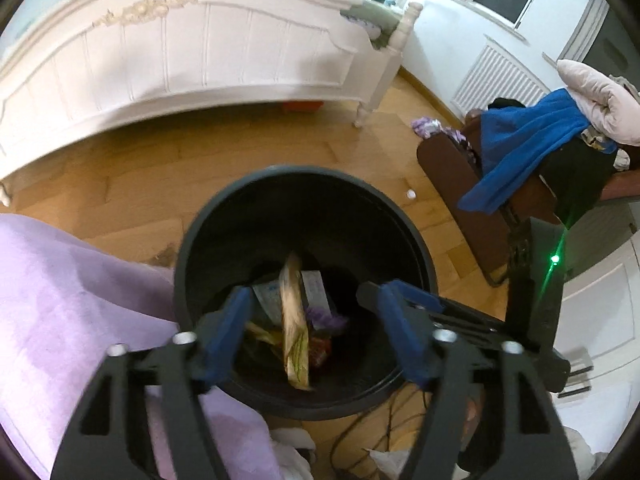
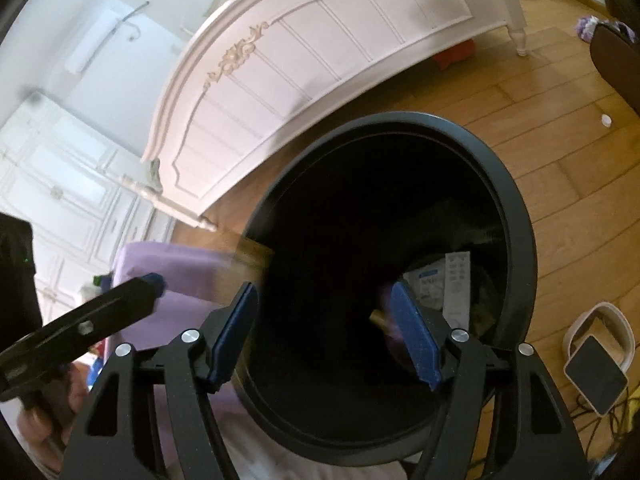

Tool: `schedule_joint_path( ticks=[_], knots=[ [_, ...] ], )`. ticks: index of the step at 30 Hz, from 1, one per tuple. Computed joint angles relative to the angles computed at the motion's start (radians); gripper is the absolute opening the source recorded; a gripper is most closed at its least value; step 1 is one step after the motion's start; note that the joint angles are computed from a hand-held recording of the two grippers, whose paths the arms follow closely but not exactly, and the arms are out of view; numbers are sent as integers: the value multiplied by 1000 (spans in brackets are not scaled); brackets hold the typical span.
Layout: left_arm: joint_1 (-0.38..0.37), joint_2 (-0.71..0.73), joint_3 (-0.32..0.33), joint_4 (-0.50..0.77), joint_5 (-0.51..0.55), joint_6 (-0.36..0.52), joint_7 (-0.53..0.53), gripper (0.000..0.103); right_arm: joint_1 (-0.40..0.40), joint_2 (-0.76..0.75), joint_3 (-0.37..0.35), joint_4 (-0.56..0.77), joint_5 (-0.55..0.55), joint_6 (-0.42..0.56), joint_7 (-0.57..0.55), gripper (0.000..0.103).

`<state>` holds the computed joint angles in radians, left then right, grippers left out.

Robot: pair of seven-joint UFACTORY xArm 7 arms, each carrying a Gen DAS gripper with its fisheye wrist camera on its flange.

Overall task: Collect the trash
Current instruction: 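Swing both open tools back over the table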

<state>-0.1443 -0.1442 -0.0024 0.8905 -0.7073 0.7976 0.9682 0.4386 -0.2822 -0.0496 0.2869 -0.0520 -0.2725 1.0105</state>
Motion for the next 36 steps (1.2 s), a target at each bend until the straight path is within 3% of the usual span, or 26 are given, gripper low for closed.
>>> schedule_joint_path(
  ticks=[4,6,7,9,12,14,19,28,36],
  knots=[
    [5,-33,14,-16,-12,1,24,72,-26,-17,49,5,23,17,-9,70],
    [10,-48,25,-23,-21,4,35,77,-34,-26,70,11,36,31,-20,70],
    [14,-60,32,-32,-28,0,42,84,-38,-32,84,16,43,40,-26,70],
    [20,-87,48,-50,-47,-14,57,86,-47,-43,111,23,59,57,-37,70],
    [36,-107,77,-53,-56,-1,58,87,-74,-53,168,48,85,90,-56,73],
    [50,-120,94,-58,-66,0,61,94,-117,-58,234,72,102,111,-62,75],
    [101,-144,158,-55,-99,12,85,94,-173,-45,339,155,102,164,-72,80],
    [236,-115,255,-1,-146,33,100,95,-226,74,477,432,-47,296,-48,82],
    [411,57,309,159,-222,10,143,96,-122,288,475,748,-211,421,-28,82]
  ],
)
